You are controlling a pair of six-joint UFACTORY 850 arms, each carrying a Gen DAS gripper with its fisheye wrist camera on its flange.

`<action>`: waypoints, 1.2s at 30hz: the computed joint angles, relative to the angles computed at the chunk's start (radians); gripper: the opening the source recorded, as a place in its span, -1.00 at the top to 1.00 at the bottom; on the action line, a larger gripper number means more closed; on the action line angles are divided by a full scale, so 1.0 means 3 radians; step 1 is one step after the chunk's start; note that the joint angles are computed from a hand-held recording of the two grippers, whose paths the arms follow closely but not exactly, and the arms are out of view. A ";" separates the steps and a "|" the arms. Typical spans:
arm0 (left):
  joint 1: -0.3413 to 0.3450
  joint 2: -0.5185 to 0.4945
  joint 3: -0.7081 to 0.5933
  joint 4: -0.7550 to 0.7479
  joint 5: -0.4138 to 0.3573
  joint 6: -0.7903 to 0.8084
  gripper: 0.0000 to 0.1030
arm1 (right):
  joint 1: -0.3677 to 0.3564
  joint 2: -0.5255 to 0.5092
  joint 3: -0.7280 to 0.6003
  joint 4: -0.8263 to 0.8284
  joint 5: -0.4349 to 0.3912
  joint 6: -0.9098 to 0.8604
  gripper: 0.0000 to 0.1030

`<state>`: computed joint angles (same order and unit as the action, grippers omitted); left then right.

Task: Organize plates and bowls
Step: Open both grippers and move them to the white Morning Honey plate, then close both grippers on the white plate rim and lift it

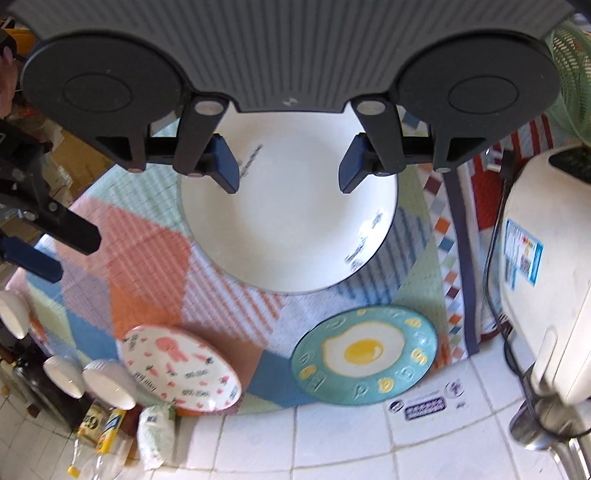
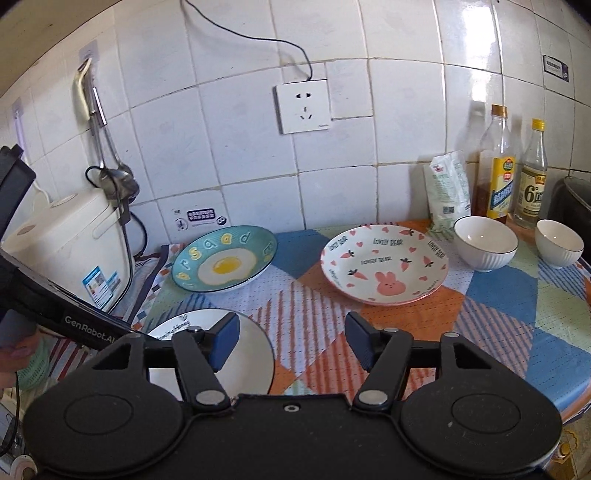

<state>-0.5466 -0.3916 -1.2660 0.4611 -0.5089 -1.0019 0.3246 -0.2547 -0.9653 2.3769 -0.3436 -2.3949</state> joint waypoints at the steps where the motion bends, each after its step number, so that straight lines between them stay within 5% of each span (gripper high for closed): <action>1: 0.0004 0.0005 0.0033 0.0027 -0.0010 -0.0047 -0.20 | 0.0013 -0.0012 0.0012 0.0041 -0.0015 -0.0034 -0.41; 11: 0.0130 0.0065 0.0387 -0.0037 0.0226 -0.0315 -0.44 | 0.0124 -0.0234 0.0102 0.0921 -0.0140 -0.0824 -0.63; 14: 0.0208 0.0097 0.0498 -0.0291 0.0403 -0.0179 -0.44 | 0.0114 -0.0321 0.0072 0.0717 -0.0149 -0.0520 -0.63; 21: 0.0244 0.0025 0.0598 0.0316 0.0538 -0.0542 -0.43 | 0.0125 -0.0548 -0.0018 0.0023 -0.0179 0.0080 -0.62; 29: 0.0334 -0.0010 0.0665 -0.0005 0.0603 -0.0388 -0.19 | 0.0051 -0.0725 -0.0214 -0.1501 -0.0354 0.1583 -0.33; 36: 0.0405 0.0034 0.0745 -0.0115 0.0876 -0.0200 0.37 | 0.0018 -0.0825 -0.0351 -0.1621 -0.0362 0.1940 -0.22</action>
<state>-0.4250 -0.3814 -1.0424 0.4265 -0.2461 -1.0620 0.3301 -0.5023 -1.0707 1.8907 -0.4522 -1.8130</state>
